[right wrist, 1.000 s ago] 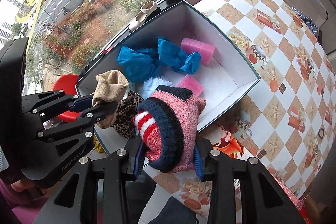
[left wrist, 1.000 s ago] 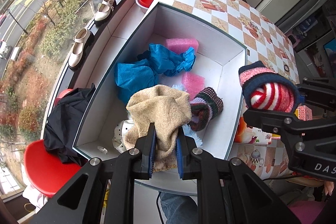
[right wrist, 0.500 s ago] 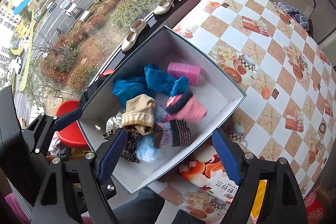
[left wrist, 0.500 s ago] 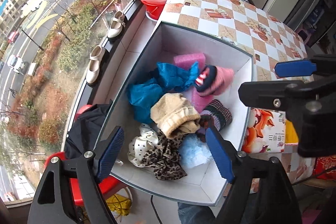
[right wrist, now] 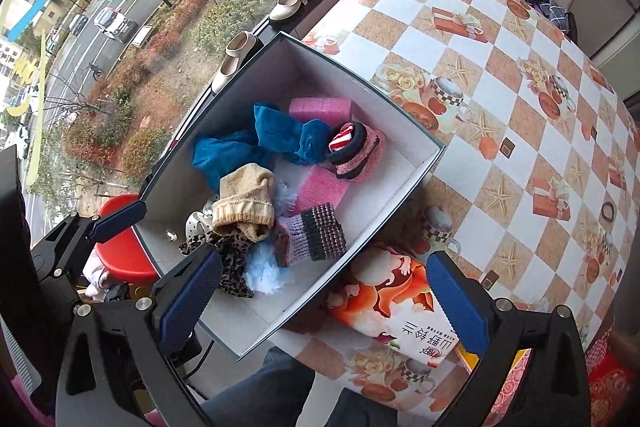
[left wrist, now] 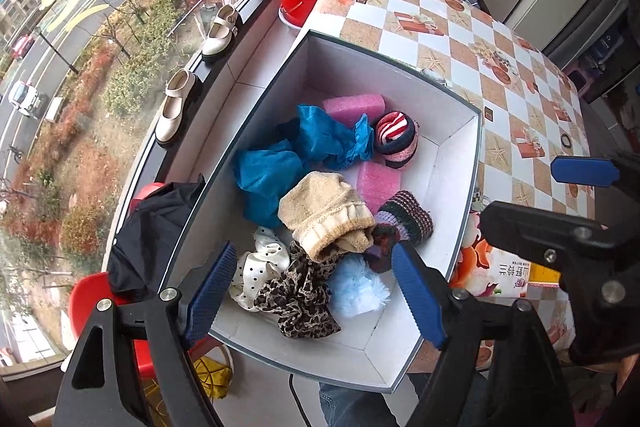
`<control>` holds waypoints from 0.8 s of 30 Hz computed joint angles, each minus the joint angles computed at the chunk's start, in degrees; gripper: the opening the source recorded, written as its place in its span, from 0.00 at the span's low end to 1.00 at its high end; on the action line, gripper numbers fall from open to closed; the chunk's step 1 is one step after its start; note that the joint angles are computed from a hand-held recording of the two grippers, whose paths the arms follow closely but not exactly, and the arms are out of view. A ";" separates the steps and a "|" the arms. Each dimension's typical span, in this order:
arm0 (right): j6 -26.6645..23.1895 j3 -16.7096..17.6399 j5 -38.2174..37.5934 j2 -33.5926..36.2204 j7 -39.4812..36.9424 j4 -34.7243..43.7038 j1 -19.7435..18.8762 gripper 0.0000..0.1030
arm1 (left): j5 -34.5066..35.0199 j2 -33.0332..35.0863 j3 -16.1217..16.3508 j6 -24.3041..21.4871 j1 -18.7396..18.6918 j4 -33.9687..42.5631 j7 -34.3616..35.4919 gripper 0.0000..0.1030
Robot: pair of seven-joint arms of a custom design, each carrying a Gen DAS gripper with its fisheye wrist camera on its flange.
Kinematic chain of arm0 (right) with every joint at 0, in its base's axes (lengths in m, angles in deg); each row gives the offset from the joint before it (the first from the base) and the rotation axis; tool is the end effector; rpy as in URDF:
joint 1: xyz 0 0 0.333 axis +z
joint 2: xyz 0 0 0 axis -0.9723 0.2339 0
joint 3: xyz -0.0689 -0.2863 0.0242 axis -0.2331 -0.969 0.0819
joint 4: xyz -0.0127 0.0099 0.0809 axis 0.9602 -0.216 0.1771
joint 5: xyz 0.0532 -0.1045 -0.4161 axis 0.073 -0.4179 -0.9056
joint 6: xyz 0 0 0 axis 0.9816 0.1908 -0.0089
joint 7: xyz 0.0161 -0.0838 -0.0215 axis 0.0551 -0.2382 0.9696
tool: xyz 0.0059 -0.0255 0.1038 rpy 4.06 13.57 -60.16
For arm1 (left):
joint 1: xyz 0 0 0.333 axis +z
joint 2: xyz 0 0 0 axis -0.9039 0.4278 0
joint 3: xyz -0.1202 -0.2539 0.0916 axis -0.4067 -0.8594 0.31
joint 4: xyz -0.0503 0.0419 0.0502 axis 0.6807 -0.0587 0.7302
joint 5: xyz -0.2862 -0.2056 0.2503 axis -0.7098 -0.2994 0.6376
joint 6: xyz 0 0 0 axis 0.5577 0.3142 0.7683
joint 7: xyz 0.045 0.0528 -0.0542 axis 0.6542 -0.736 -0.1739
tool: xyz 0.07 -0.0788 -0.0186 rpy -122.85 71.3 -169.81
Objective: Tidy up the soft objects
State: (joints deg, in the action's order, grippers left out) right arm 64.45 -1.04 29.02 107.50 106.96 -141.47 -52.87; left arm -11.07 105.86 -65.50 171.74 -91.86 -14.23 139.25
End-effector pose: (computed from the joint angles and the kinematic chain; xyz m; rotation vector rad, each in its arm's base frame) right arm 0.6161 0.3762 0.5597 -1.9854 2.1306 0.1048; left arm 0.6157 -0.4539 0.5379 -1.6750 2.4974 -0.3148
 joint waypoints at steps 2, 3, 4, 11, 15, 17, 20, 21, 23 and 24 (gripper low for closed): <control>0.09 0.02 0.09 -0.09 0.02 -0.19 -0.01 1.00 | 0.03 -0.03 0.04 -0.24 0.00 -0.04 -0.08 0.80; 0.14 0.06 0.27 -0.10 -0.09 -0.24 -0.08 1.00 | 0.18 0.04 0.09 -0.40 -0.07 0.10 -0.09 0.80; 0.10 0.08 0.33 -0.09 -0.09 -0.24 -0.07 1.00 | 0.26 0.18 0.11 -0.59 -0.12 0.32 -0.02 0.80; -1.15 0.07 0.17 0.73 -0.10 0.91 0.11 1.00 | -0.18 -0.50 0.02 -0.74 0.40 -1.21 -0.30 0.80; -1.17 0.12 0.32 1.03 -0.09 1.26 0.20 1.00 | -0.07 -0.57 0.01 -1.33 0.59 -1.46 -0.29 0.80; -1.09 0.09 0.26 1.15 0.07 1.47 0.28 1.00 | -0.28 -0.30 -0.05 -1.83 0.70 -1.00 -0.23 0.80; -0.90 0.04 0.21 1.16 0.42 1.52 0.33 1.00 | -0.06 0.02 0.10 -2.35 0.60 -0.46 -0.30 0.80; -0.86 0.04 0.17 1.12 0.50 1.48 0.35 1.00 | -0.04 0.08 0.11 -2.45 0.58 -0.37 -0.28 0.80; -0.84 0.05 0.12 1.03 0.54 1.38 0.38 1.00 | 0.06 0.12 0.15 -2.54 0.53 -0.34 -0.31 0.80; -0.86 0.06 0.11 0.99 0.57 1.33 0.39 1.00 | 0.12 0.08 0.17 -2.54 0.51 -0.48 -0.35 0.80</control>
State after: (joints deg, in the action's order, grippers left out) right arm 63.59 -0.98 29.12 108.49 107.53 -140.14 -52.48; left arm -10.95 105.95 -65.33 169.20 -91.35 -14.71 138.90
